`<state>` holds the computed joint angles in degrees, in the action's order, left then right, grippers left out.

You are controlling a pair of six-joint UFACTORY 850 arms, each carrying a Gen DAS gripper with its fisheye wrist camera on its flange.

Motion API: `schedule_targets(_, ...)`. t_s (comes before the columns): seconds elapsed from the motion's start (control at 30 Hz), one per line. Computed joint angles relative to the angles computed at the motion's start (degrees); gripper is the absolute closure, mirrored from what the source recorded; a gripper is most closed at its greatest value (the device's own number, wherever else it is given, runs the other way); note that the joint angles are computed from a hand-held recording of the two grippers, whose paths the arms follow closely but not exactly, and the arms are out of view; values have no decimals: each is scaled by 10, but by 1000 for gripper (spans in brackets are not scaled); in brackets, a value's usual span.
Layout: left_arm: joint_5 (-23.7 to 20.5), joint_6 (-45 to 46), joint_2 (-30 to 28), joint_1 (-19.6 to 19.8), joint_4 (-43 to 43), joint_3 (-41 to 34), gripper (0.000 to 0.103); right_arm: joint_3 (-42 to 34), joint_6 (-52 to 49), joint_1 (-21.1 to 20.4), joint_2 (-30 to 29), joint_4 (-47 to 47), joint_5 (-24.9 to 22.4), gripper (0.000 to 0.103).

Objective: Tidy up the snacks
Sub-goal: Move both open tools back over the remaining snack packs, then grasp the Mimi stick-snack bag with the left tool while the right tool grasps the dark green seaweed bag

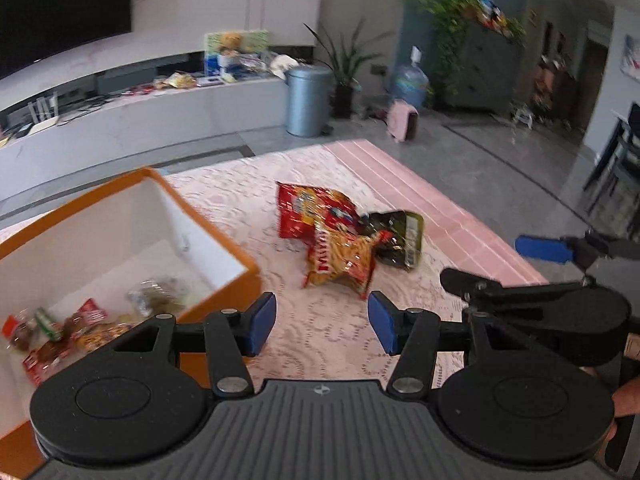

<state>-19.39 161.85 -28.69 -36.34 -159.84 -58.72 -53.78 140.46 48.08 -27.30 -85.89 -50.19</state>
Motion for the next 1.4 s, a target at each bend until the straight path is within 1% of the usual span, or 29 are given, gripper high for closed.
schedule_targets(0.07,3,5,-10,-6,0,-8,40,6,13,-5,0,-4,2,21)
schedule_targets(0.17,-4,-1,-24,-10,16,-20,40,12,35,-16,-3,-16,2,21)
schedule_targets(0.33,-25,-52,-47,-5,66,-31,40,9,54,-28,-23,-29,-13,23)
schedule_targets(0.4,-24,-38,-54,-7,50,-36,40,12,74,-35,-26,-41,-1,30)
schedule_targets(0.43,-26,-33,-58,-7,42,-38,40,16,91,-40,-26,-49,8,31)
schedule_targets(0.5,-29,-38,-64,-8,39,-42,40,23,125,-48,-24,-72,24,36)
schedule_targets(0.6,-37,-43,-71,-9,44,-53,40,33,182,-62,-22,-119,48,38)
schedule_targets(0.67,-30,-36,-77,-12,35,-66,40,34,201,-71,-22,-135,58,39)
schedule_targets(0.77,-29,-59,-87,-17,58,-86,39,30,194,-85,-26,-128,63,39)
schedule_targets(0.8,-23,-48,-92,-21,48,-95,37,28,185,-88,-27,-123,59,39)
schedule_targets(0.9,2,20,-112,-33,-22,-123,32,22,155,-101,-35,-119,50,39)
schedule_targets(0.93,6,22,-118,-34,-26,-129,31,22,154,-104,-38,-126,47,39)
schedule_targets(1.03,23,-33,-140,-33,24,-154,28,24,181,-120,-47,-174,49,39)
schedule_targets(1.07,28,-32,-147,-33,25,-162,26,24,194,-127,-50,-194,56,39)
schedule_targets(1.13,37,15,-159,-35,-18,-174,22,22,213,-140,-58,-227,72,40)
schedule_targets(1.2,42,44,-169,-36,-48,-184,20,15,208,-150,-66,-234,89,40)
schedule_targets(1.33,37,3,-184,-32,-28,-197,19,12,240,-167,-76,-286,98,40)
schedule_targets(1.4,31,-11,-190,-30,-19,-204,18,10,253,-175,-79,-308,101,36)
